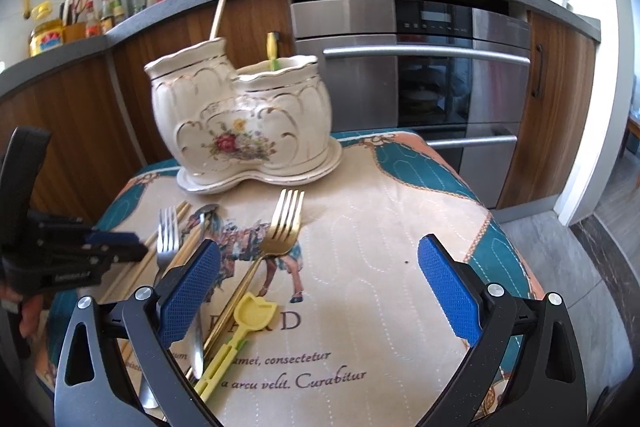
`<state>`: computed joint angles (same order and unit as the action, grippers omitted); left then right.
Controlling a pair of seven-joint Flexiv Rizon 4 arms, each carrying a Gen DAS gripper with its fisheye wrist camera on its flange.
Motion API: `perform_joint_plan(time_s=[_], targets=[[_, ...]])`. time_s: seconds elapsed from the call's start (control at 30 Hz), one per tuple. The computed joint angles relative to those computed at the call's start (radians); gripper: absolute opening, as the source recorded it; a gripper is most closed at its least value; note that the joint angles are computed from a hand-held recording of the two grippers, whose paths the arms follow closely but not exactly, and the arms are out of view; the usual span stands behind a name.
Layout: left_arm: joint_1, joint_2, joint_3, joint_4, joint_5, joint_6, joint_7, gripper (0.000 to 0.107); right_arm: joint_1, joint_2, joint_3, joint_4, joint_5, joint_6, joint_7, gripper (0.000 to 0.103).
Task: Organize utensils
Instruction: 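Grasp another chopstick with the left tool while the right tool grasps a silver spoon, then lift the chopstick with the left tool while the right tool lifts the spoon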
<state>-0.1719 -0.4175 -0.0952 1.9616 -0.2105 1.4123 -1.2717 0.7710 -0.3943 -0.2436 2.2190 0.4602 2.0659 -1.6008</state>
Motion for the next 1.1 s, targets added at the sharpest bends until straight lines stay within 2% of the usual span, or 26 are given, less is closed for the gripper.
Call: perform_joint_plan(time_s=[0.07, 0.1, 0.2, 0.4, 0.47, 0.5, 0.57, 0.6, 0.67, 0.77, 0.87, 0.97, 1.1], targets=[[-0.006, -0.009, 0.013, -0.011, 0.011, 0.002, -0.008, 0.007, -0.010, 0.001, 0.018, 0.005, -0.021, 0.003, -0.008, 0.098], [0.009, -0.010, -0.004, -0.008, 0.001, 0.009, 0.005, 0.005, -0.019, 0.002, 0.029, 0.004, -0.032, -0.001, -0.009, 0.098], [0.076, -0.015, -0.087, 0.018, -0.058, 0.051, 0.064, 0.004, -0.024, 0.003, 0.044, 0.005, -0.059, -0.017, -0.014, 0.098], [0.190, -0.016, -0.230, 0.089, -0.133, 0.166, 0.149, 0.004, 0.050, 0.001, -0.013, -0.002, -0.092, -0.074, -0.028, 0.095], [0.255, -0.016, -0.303, 0.116, -0.151, 0.206, 0.167, 0.004, 0.056, -0.001, -0.018, -0.004, -0.117, -0.090, -0.022, 0.085], [0.292, -0.017, -0.343, 0.127, -0.155, 0.222, 0.171, 0.004, 0.078, -0.002, -0.039, -0.006, -0.124, -0.108, -0.021, 0.082], [0.358, -0.026, -0.413, 0.145, -0.146, 0.257, 0.166, 0.004, 0.147, -0.005, -0.115, -0.009, -0.145, -0.160, -0.018, 0.069], [0.397, -0.032, -0.455, 0.154, -0.136, 0.270, 0.161, 0.004, 0.148, -0.003, -0.120, -0.013, -0.165, -0.181, -0.006, 0.063], [0.456, -0.047, -0.513, 0.162, -0.109, 0.282, 0.152, 0.004, 0.100, 0.000, -0.076, -0.022, -0.209, -0.193, 0.021, 0.057], [0.515, -0.063, -0.570, 0.172, -0.061, 0.308, 0.134, 0.004, 0.085, -0.004, -0.070, -0.041, -0.274, -0.248, 0.053, 0.048], [0.561, -0.077, -0.612, 0.176, -0.016, 0.312, 0.112, 0.004, -0.062, -0.007, 0.082, -0.096, -0.344, -0.344, 0.084, 0.038], [0.598, -0.092, -0.642, 0.169, 0.023, 0.293, 0.090, 0.004, -0.076, -0.023, 0.084, -0.122, -0.393, -0.382, 0.122, 0.030], [0.624, -0.110, -0.665, 0.157, 0.061, 0.274, 0.068, 0.004, -0.145, -0.042, 0.148, -0.167, -0.437, -0.422, 0.163, 0.020]])
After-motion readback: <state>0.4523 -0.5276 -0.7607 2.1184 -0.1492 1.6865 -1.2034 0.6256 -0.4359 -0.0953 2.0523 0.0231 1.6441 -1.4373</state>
